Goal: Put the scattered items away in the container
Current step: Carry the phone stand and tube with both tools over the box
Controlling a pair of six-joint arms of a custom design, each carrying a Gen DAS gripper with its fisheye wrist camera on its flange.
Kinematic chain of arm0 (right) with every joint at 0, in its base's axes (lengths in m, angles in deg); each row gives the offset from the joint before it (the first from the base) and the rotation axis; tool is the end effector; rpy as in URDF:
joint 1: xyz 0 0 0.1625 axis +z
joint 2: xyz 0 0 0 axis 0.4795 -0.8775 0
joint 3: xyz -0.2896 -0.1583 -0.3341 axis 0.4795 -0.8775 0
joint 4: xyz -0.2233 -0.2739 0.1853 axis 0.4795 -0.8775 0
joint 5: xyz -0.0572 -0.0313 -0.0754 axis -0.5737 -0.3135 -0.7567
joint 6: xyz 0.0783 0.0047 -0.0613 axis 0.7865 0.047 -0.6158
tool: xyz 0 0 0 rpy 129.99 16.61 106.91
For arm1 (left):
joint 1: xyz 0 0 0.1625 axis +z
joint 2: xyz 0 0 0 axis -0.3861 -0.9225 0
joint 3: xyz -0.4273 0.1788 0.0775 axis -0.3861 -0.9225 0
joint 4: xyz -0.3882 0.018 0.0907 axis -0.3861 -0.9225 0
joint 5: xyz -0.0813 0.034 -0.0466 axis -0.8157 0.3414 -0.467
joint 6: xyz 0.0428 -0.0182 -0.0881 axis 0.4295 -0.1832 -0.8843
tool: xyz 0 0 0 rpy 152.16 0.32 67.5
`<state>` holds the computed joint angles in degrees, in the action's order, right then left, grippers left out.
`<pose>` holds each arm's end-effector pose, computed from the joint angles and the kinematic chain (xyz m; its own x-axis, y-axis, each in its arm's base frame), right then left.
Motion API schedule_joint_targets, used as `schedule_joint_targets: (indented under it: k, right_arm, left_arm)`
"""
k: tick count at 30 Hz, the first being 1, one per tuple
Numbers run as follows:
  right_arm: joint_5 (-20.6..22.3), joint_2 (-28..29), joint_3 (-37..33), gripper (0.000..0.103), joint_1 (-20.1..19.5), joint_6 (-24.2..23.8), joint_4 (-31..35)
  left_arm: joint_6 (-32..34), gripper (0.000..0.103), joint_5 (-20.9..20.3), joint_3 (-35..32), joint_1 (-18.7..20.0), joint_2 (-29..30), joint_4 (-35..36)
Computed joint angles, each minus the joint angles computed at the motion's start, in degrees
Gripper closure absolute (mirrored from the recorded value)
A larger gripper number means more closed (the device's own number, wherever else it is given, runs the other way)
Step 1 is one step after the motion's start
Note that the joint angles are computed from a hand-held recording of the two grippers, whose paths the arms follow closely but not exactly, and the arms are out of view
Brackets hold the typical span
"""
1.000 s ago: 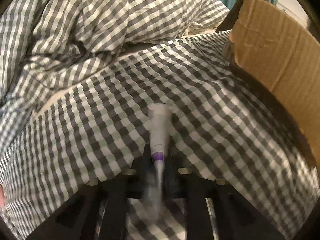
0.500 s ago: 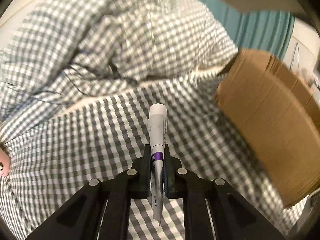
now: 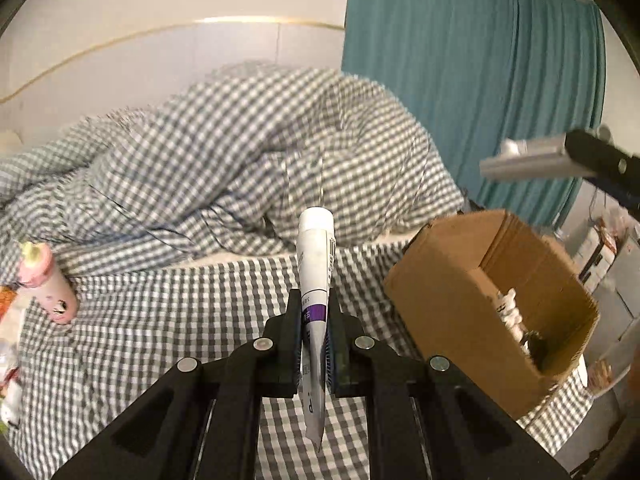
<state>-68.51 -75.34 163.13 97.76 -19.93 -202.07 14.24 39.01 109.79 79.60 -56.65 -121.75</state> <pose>0.4659 -0.5334 0.1402 -0.7414 0.0014 0.6711 -0.6219 0.3744 -0.6878 -0.1674 -0.6160 0.3609 -0.7495 0.2278 -0.6215 0.6117 0.5971 -0.5189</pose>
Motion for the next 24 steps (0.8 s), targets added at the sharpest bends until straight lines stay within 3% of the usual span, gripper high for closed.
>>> schedule_joint_targets:
  k: [14,24]
  right_arm:
    - [-5.6,-8.1,10.9,0.038,2.1,-2.9,-9.4]
    - [-9.2,-13.1,16.7,0.038,1.2,-5.1,-14.8]
  left_arm:
    - [-2.6,0.094,5.5,5.9,-10.2,-3.1,-5.1]
    - [-3.8,0.094,2.8,6.2,-14.4,-0.1,-5.7]
